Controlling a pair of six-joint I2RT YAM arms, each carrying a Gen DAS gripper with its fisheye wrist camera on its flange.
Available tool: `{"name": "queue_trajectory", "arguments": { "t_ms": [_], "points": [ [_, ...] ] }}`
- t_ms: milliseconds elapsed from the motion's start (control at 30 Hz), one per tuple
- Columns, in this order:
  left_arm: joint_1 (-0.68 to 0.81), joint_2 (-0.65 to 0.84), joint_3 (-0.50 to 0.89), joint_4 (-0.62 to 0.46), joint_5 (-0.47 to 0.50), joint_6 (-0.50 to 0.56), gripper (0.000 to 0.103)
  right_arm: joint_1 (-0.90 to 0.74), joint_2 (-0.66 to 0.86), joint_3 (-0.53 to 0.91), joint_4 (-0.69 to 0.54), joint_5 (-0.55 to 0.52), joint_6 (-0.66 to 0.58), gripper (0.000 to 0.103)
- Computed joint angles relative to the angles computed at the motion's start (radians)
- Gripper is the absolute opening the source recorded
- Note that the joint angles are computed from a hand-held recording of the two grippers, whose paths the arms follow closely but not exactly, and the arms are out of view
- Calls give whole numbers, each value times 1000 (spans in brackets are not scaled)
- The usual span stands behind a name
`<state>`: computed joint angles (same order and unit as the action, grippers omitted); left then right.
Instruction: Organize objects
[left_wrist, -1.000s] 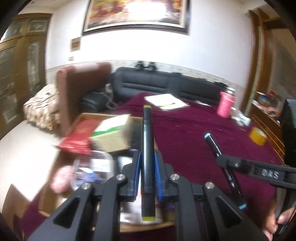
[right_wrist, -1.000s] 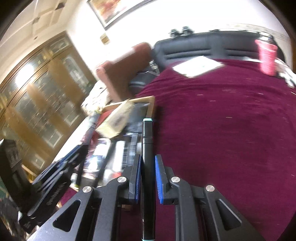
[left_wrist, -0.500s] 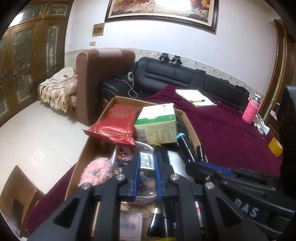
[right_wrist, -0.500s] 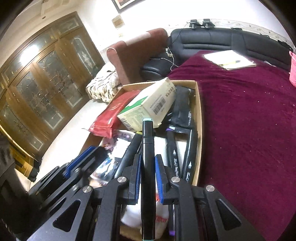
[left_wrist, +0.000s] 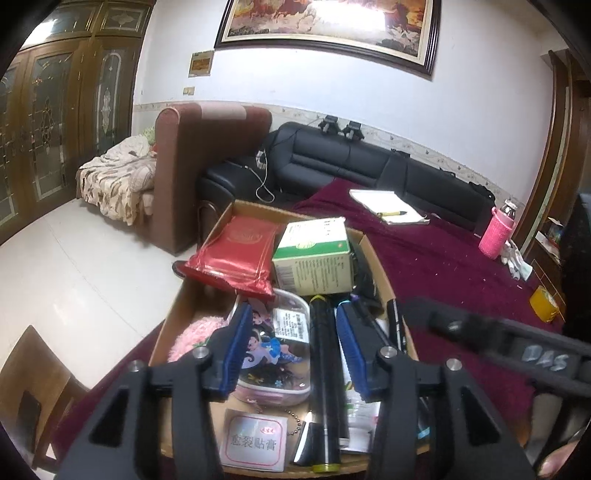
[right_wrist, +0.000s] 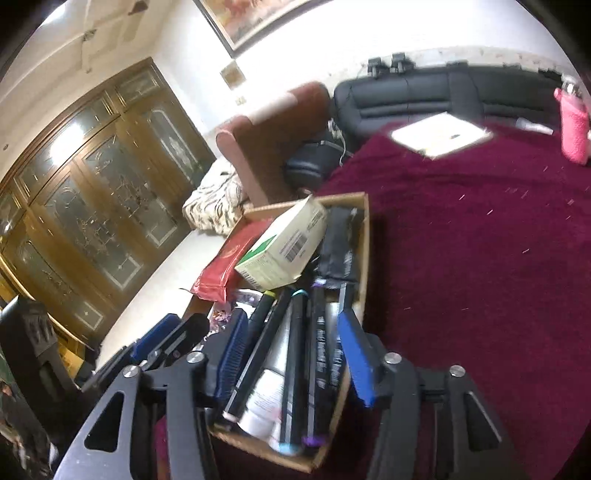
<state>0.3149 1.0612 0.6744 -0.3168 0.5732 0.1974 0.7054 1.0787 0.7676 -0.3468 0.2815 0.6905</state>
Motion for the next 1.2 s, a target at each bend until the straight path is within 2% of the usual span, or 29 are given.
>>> {"name": "queue_trajectory", "arguments": {
  "t_ms": [33, 67, 100, 133, 200, 267, 400, 467, 600, 700, 867, 933, 1000, 1067, 1200],
  "points": [
    [-1, -13, 1, -9, 3, -1, 53, 17, -28, 0, -42, 52, 0, 77],
    [-1, -28, -1, -14, 10, -4, 63, 23, -64, -8, -83, 106, -6, 90],
    [-2, -61, -14, -12, 15, -11, 69, 43, -106, -20, -123, 169, 0, 96],
    [-9, -88, -26, -5, 10, -18, 80, 62, -151, -32, -170, 234, 6, 96],
    [-36, -163, -67, 28, -12, -38, 90, 96, -218, -46, -266, 346, 17, 100],
    [-84, -250, -112, 63, -67, -61, 103, 141, -259, -48, -369, 441, 63, 103],
    [-233, -313, -112, 35, -233, -81, 103, 322, -275, -77, -547, 713, 239, 103],
    [-312, -298, -84, -6, -323, -84, 103, 373, -263, -86, -576, 773, 277, 103],
    [-360, -233, -5, -112, -359, -22, 103, 404, -265, -94, -526, 770, 211, 103],
    [-341, -223, 39, -163, -401, 44, 103, 479, -226, -81, -543, 805, 249, 103],
    [-294, -235, 82, -229, -395, 78, 103, 608, -160, -71, -585, 893, 307, 103],
    [-329, -230, 113, -262, -452, 84, 103, 633, -169, -83, -567, 902, 296, 103],
    [-336, -255, 110, -266, -452, 118, 103, 639, -186, -97, -525, 901, 257, 103],
    [-371, -317, 75, -242, -515, 109, 103, 641, -183, -103, -508, 898, 249, 103],
    [-384, -376, 36, -235, -491, 102, 103, 636, -186, -112, -474, 879, 221, 103]
  ]
}}
